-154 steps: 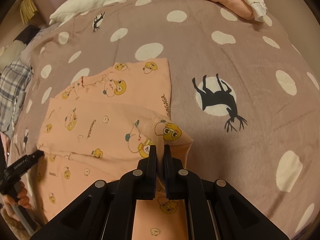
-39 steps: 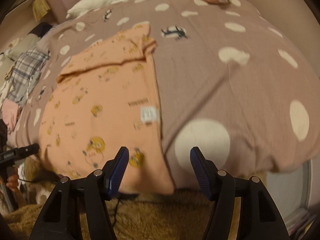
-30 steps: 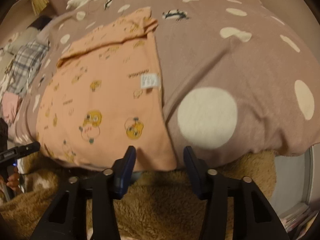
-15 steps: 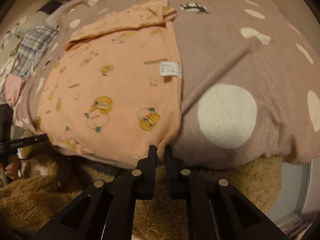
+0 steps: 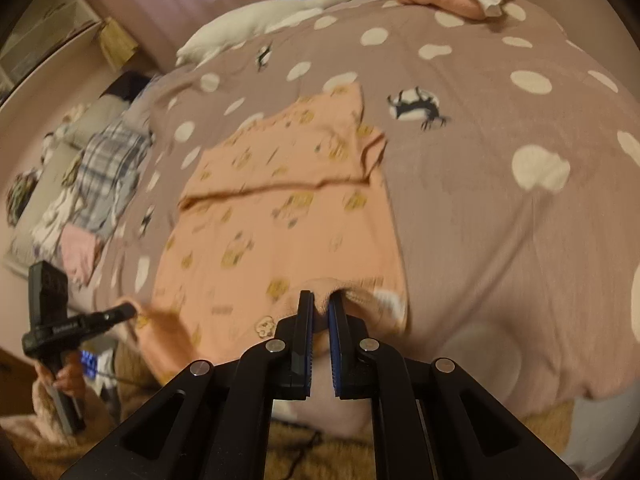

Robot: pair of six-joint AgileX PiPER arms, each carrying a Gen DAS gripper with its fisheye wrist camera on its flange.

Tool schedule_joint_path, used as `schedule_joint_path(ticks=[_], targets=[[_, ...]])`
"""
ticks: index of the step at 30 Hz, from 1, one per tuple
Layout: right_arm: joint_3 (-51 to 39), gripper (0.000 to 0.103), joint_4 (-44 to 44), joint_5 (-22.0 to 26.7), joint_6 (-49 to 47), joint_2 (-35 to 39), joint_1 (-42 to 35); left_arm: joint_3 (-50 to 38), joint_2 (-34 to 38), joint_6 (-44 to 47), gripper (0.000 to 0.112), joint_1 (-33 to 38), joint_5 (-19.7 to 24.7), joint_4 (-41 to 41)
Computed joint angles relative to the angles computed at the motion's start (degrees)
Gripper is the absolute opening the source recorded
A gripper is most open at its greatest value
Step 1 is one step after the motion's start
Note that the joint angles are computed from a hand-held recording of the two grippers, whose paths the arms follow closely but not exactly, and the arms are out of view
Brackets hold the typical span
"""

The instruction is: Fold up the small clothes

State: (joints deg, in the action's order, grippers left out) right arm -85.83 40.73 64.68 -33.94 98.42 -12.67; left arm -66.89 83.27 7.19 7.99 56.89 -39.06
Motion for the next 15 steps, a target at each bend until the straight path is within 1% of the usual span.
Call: schedule_joint_path(ticks=[3, 5, 7, 11, 14, 15], targets=[[-5.2, 0.009, -2.1, -1.5, 5.0, 4.6, 2.3, -4.2, 4.8, -0.2, 0.007, 0.9, 0.6, -0.9], [-7.8, 0.009, -3.6, -2.1, 7.7, 6.9, 3.1, -7.3, 7.3, -1.5, 0.007, 1.1, 0.8, 0.8], [-10.5, 0.009, -4.4, -1.9, 9.8, 9.2, 3.6, -10.0, 10.0, -2.6, 0.007, 0.8, 0.4, 2.1], [-16.1, 0.009, -8.2, -1.8, 15.3, 14.2, 5.5, -14.2, 15.2, -4.2, 0.009, 1.6, 0.8, 2.7], [-18.5, 0.009, -11.5, -2.4, 18.3, 16.2, 6.7, -15.9, 17.2, -5.5, 0.010, 1.9, 0.8, 3.6], [-18.8, 0.009, -11.7, -2.4, 18.5, 16.2, 6.5, -16.2, 17.3, -5.1, 0.013, 2.2, 0.8, 3.3]])
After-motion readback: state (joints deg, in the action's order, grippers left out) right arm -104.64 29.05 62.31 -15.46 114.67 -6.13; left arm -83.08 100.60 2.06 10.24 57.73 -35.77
